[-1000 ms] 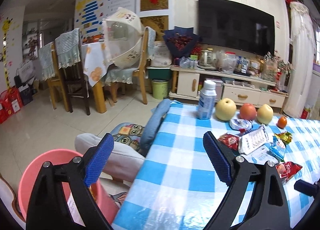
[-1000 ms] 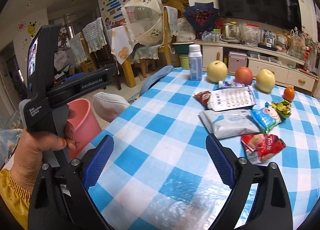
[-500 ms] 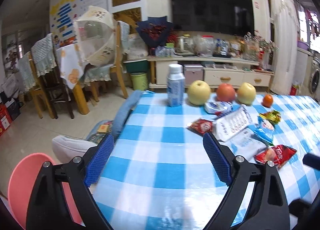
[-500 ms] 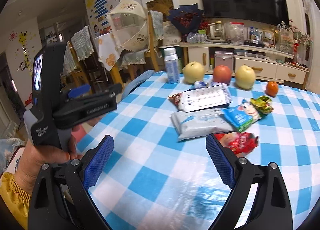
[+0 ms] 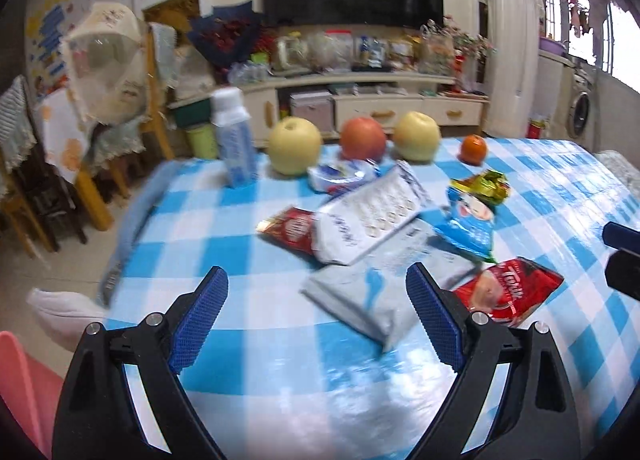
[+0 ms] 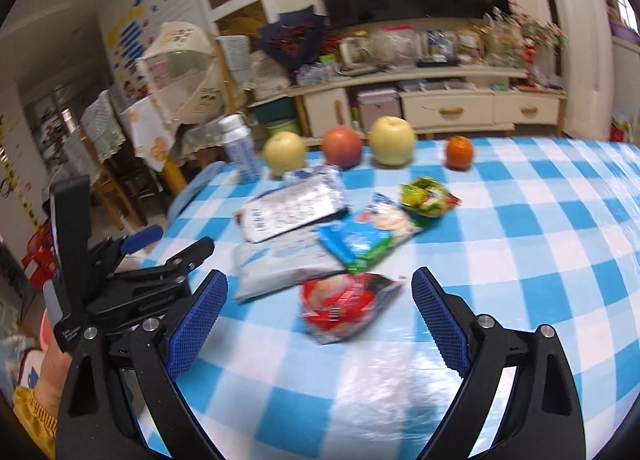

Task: Collect trash
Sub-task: 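Return both tools over the table toward the remaining wrappers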

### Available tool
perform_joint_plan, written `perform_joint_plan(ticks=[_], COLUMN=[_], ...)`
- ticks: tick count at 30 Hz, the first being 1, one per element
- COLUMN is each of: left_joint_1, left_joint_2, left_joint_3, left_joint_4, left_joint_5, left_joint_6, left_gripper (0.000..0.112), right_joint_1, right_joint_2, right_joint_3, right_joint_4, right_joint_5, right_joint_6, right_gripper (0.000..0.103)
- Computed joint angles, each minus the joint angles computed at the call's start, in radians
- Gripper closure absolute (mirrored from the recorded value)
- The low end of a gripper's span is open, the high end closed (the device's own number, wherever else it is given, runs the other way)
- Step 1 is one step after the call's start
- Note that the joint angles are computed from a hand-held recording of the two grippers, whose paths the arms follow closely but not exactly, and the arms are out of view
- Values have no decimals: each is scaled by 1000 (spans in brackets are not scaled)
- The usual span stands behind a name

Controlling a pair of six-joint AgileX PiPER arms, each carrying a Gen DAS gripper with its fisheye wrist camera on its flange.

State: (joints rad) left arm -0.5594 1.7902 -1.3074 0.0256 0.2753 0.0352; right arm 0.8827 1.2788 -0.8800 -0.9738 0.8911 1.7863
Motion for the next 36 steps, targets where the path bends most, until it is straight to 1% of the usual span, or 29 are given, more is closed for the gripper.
perform_joint_plan(ticks=[3, 4, 6, 8, 10, 12, 14, 18, 22, 25, 29, 30, 33, 34, 36], left_joint_1=[0, 5, 12, 18, 27, 50, 60, 47, 12, -24, -71, -78, -84, -85, -87], left_joint_2=[73, 104, 161, 228, 268, 305, 327, 335, 307, 278, 233, 228, 217, 211, 194], left_joint_3=[-74, -109, -179, -265, -315, -370, -400, -408, -364, -324, -272, -269, -267, -263, -259], left_joint_4=[-120, -180, -234, -271, -322, -428, -486, -517, -544, -560, -555, -544, -518, -506, -462], left_joint_5=[50, 78, 133, 202, 245, 313, 354, 385, 406, 451, 547, 560, 576, 564, 524], left_joint_6=[97, 150, 199, 235, 279, 357, 391, 412, 477, 573, 724, 735, 747, 745, 721], left_gripper=[21, 21, 21, 21, 21, 21, 21, 21, 21, 20, 18, 18, 18, 18, 18], right_joint_1=[-63, -92, -145, -174, -200, -229, -255, -294, -303, -325, -347, -351, -381, -394, -395], right_joint_2=[-24, -31, -50, -60, -65, -70, -72, -77, -91, -102, -119, -120, -122, -121, -112], right_joint_3=[35, 45, 65, 81, 91, 98, 104, 106, 110, 117, 128, 129, 137, 140, 136], right_joint_4=[42, 69, 118, 144, 166, 192, 217, 254, 262, 286, 316, 326, 389, 419, 433], right_joint_5=[-37, -55, -99, -111, -125, -144, -162, -185, -181, -187, -184, -184, -213, -230, -232], right_joint_6=[-39, -64, -112, -141, -168, -199, -227, -273, -285, -313, -344, -354, -413, -442, -456], right_gripper=[11, 11, 11, 11, 11, 11, 11, 11, 11, 11, 11, 11, 11, 11, 11])
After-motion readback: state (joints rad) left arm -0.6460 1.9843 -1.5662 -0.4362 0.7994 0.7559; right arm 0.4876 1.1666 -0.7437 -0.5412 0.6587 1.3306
